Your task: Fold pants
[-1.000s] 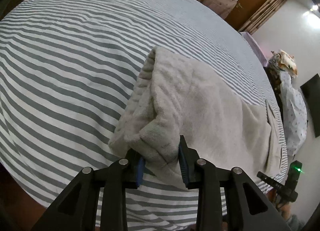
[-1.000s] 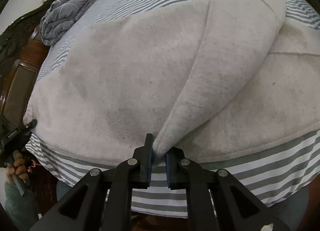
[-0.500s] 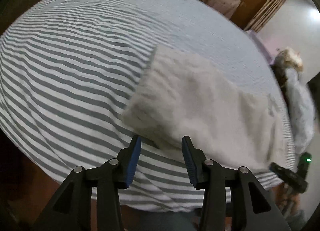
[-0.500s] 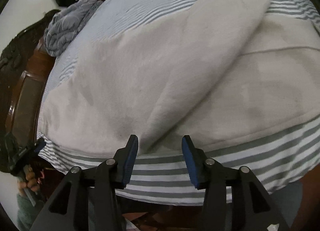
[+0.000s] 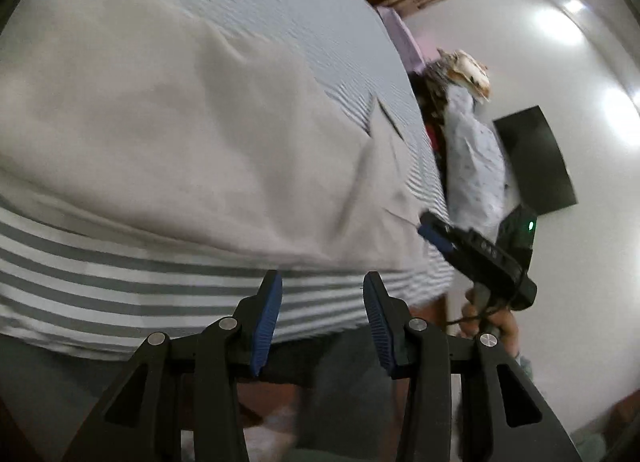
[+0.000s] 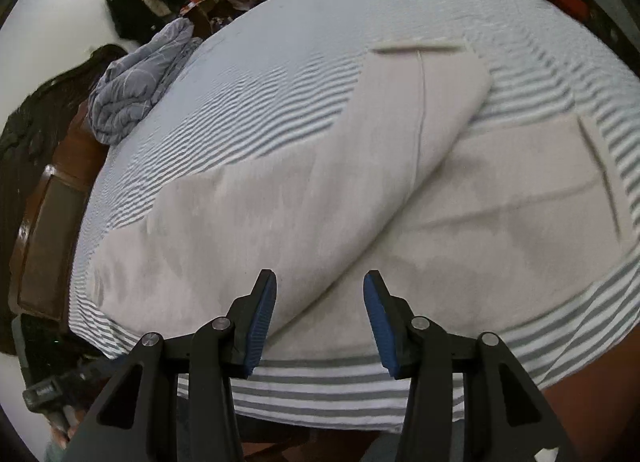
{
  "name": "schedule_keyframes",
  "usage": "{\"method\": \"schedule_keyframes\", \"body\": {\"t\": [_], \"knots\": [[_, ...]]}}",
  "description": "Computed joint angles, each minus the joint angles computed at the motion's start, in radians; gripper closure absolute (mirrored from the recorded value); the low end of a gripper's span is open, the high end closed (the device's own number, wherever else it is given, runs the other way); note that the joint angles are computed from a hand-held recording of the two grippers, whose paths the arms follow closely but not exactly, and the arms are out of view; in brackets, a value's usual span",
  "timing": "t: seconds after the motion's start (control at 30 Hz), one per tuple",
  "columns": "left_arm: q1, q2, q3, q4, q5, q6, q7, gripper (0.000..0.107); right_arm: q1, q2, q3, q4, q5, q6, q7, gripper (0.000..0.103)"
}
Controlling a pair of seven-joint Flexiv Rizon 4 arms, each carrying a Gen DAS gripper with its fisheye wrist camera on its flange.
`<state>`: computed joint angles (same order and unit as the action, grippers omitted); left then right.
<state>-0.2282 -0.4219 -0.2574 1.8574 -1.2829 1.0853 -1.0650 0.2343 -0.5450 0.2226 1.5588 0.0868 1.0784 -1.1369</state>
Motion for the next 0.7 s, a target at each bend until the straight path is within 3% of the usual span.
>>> {"method": "schedule_keyframes", "body": {"t": [0.13, 0.37, 0.53, 0.7], "knots": [[-0.019, -0.118, -0.049, -0.109, -0.013, -0.038, -0.116, 0.063, -0.008, -0.016, -0.009, -0.055, -0.025, -0.046, -0.034, 0.06], [-0.028, -0.22, -0.09, -0.183, 0.035, 0.032, -0.267, 0.065, -0.026, -0.051, -0.001, -0.099, -0.003, -0.066, -0.094, 0.06], [-0.012, -0.223, -0.132, -0.175, -0.064, 0.105, -0.236, 0.065, -0.022, -0.111, -0.008, -0.177, -0.005, -0.12, -0.117, 0.06], [-0.016, -0.202, -0.132, -0.134, -0.14, 0.111, -0.229, 0.065, -0.005, -0.189, -0.035, -0.305, -0.038, -0.18, -0.119, 0.06]]}}
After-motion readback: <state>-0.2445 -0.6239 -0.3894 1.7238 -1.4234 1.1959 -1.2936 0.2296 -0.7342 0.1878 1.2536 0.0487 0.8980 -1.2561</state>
